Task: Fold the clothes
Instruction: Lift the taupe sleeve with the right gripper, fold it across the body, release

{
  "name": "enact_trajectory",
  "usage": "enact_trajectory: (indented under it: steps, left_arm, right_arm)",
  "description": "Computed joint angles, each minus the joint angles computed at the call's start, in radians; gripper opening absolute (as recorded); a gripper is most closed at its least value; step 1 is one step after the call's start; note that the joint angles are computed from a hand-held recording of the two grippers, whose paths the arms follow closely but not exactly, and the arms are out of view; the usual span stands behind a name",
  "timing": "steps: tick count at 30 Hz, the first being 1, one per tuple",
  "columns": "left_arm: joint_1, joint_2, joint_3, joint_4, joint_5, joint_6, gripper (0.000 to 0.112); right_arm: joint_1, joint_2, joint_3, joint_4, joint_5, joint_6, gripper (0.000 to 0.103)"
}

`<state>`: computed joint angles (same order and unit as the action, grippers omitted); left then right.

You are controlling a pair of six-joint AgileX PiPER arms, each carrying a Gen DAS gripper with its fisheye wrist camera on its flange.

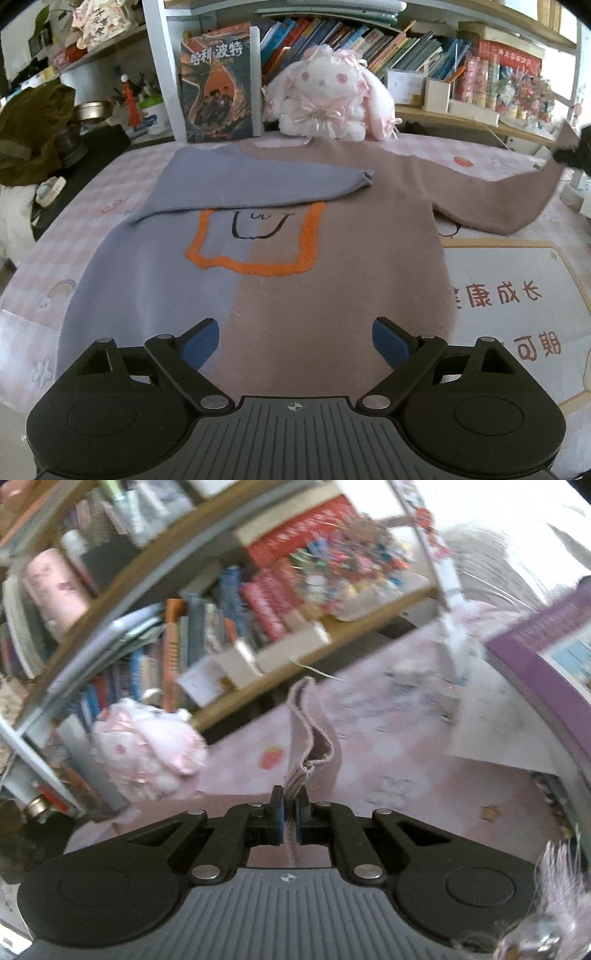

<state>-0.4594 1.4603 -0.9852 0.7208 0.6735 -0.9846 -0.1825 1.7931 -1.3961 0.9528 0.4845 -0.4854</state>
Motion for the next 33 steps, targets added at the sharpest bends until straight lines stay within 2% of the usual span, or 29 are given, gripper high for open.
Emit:
enact_trajectory:
  steps: [4,6,9,14,18,19,23,24,30,33]
  left_arm:
    - [0.105,-0.047,0.055,-0.063,-0.130,0.167,0.092]
    - [0.190,-0.074,0.066,-0.176,-0.190,0.367,0.092]
    - [0.312,-0.106,0.084,-0.381,-0.274,0.667,0.092]
    - [0.485,-0.122,0.103,-0.767,-0.339,1.167,0.093]
    - [0.627,-0.106,0.091,-1.107,-0.314,1.567,0.093]
    - [0.669,-0.103,0.083,-1.195,-0.282,1.667,0.093]
    - [0.835,-0.070,0.063,-1.512,-0.190,2.064,0.093]
    - [0.864,-0.062,0.061,-1.557,-0.175,2.121,0.093]
    - [0.984,-0.011,0.003,-1.584,-0.089,2.170,0.093]
    - [1.036,0.013,-0.025,-1.603,-0.041,2.191,0.093]
  right_arm:
    - [0.086,-0.020,-0.043,-0.088,-0.032,0.092,0.005]
    - [0.145,-0.031,-0.061,-0.173,-0.060,0.185,0.005]
    - [0.244,-0.028,-0.116,-0.378,-0.086,0.404,0.005]
    - [0.420,0.024,-0.249,-0.776,-0.086,0.803,0.005]
    - [0.537,0.098,-0.382,-1.054,-0.043,1.077,0.005]
    - [0.564,0.123,-0.424,-1.113,-0.022,1.129,0.005]
    - [0.653,0.244,-0.619,-1.256,0.087,1.232,0.005]
    - [0.671,0.276,-0.670,-1.276,0.113,1.243,0.005]
    - [0.751,0.470,-0.986,-1.282,0.272,1.214,0.005]
    - [0.782,0.599,-1.213,-1.258,0.390,1.162,0.005]
